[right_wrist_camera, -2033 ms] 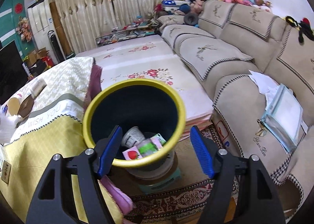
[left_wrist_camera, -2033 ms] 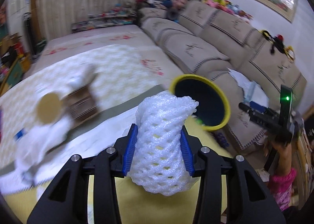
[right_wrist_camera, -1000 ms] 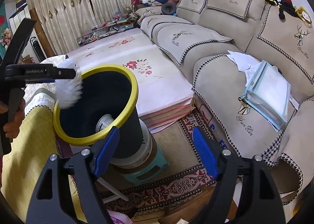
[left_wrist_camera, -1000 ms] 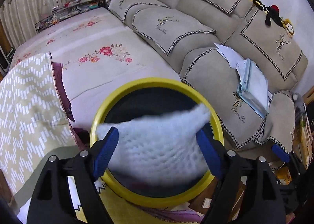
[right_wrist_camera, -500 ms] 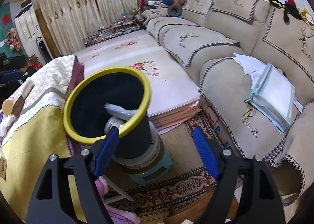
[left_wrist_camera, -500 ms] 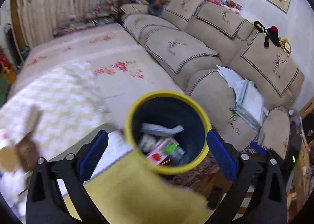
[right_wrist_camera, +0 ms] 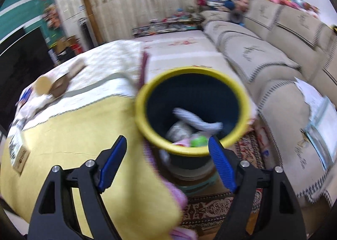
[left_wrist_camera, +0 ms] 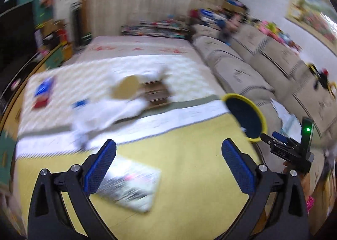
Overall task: Collect trash
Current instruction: 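Grasp the white printed tea box with the right gripper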
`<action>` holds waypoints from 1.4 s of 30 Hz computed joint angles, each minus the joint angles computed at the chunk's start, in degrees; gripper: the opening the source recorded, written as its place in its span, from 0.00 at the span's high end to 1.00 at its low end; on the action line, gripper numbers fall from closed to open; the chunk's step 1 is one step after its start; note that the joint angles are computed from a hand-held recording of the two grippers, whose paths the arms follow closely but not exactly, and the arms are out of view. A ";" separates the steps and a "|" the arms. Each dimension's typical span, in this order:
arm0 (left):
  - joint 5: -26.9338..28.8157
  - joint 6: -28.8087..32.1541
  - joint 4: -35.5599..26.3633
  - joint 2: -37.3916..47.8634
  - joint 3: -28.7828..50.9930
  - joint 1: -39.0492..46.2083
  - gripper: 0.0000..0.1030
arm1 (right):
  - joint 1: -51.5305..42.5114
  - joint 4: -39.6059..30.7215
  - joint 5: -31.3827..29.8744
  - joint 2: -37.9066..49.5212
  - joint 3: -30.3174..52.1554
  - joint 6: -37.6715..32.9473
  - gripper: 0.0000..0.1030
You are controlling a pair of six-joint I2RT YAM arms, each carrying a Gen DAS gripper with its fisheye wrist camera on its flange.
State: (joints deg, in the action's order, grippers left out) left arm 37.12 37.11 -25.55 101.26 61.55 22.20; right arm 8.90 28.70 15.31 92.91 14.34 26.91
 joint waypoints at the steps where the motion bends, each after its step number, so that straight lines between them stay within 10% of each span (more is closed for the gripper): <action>1: 0.73 0.68 -1.15 1.36 1.56 3.02 0.04 | 2.34 -0.94 0.24 1.39 2.01 0.30 0.26; 11: 4.56 4.65 -6.68 11.55 14.87 23.80 0.04 | 18.86 -9.86 -1.77 11.25 20.84 -0.59 0.26; 25: 5.43 6.82 -7.06 8.29 13.87 26.74 0.04 | 28.42 -29.55 -21.85 32.19 59.47 -20.45 0.10; 42: 3.00 5.16 -6.57 11.91 14.97 24.33 0.04 | 31.84 -54.67 -17.40 50.07 88.06 -29.93 0.12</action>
State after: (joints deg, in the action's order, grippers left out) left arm 40.11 42.27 -32.12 113.17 76.52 46.53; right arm 40.74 -25.97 -2.08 142.99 102.40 -3.02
